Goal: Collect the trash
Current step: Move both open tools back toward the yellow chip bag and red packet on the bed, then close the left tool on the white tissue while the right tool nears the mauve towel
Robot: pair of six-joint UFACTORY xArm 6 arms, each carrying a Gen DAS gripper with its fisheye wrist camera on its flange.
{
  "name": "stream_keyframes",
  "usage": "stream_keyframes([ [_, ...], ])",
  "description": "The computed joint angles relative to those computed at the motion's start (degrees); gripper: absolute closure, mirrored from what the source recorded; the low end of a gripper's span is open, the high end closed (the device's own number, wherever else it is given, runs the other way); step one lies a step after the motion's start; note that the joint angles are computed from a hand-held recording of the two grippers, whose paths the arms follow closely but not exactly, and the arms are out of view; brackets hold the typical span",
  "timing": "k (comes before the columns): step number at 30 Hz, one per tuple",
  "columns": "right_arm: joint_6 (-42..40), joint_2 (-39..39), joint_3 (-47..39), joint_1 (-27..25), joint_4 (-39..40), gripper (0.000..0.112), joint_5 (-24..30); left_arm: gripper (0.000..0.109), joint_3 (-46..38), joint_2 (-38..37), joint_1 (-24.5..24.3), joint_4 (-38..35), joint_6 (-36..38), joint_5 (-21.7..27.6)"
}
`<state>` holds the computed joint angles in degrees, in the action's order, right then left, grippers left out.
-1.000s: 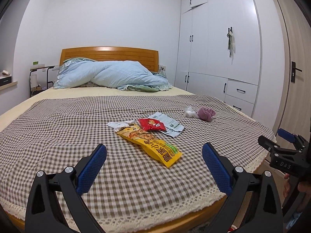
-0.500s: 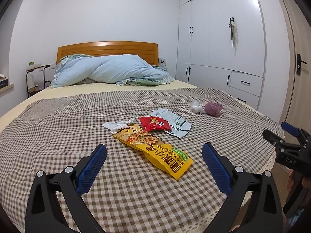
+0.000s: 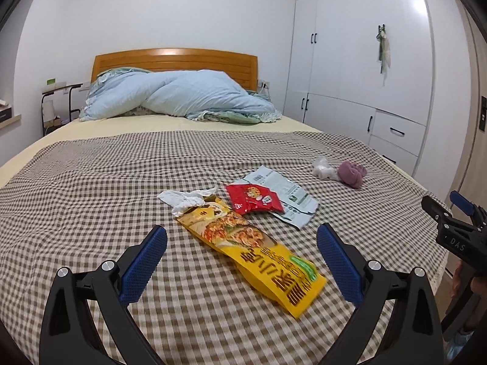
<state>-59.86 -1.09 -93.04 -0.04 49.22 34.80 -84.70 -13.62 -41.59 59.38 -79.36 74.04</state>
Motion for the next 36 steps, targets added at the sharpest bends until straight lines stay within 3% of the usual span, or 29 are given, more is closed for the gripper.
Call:
stream_keyframes([
  [8,3.71,7.76,-9.78,0.96,-3.87,0.017,1.14,0.013,-2.54,1.21,8.04,-6.68,5.39,-4.29],
  [18,9.26,18.85,-23.78,2.09,-12.93,0.017,0.38,0.013,-13.37,9.98,18.79,-17.59,17.72,-3.88],
  [28,15.1,27.34,-34.02,2.89,-21.91,0.017,-0.29,0.013,-15.01,13.85,27.54,-30.46,18.9,-5.2],
  [33,17.03,29.18,-35.41,2.92,-23.5,0.017,0.13,0.013,-14.82,15.1,29.59,-33.17,17.45,-6.3],
  [36,17.01,28.91,-33.61,3.19,-23.58,0.017,-1.82,0.014,-17.19,17.5,30.08,-34.03,17.42,-3.18],
])
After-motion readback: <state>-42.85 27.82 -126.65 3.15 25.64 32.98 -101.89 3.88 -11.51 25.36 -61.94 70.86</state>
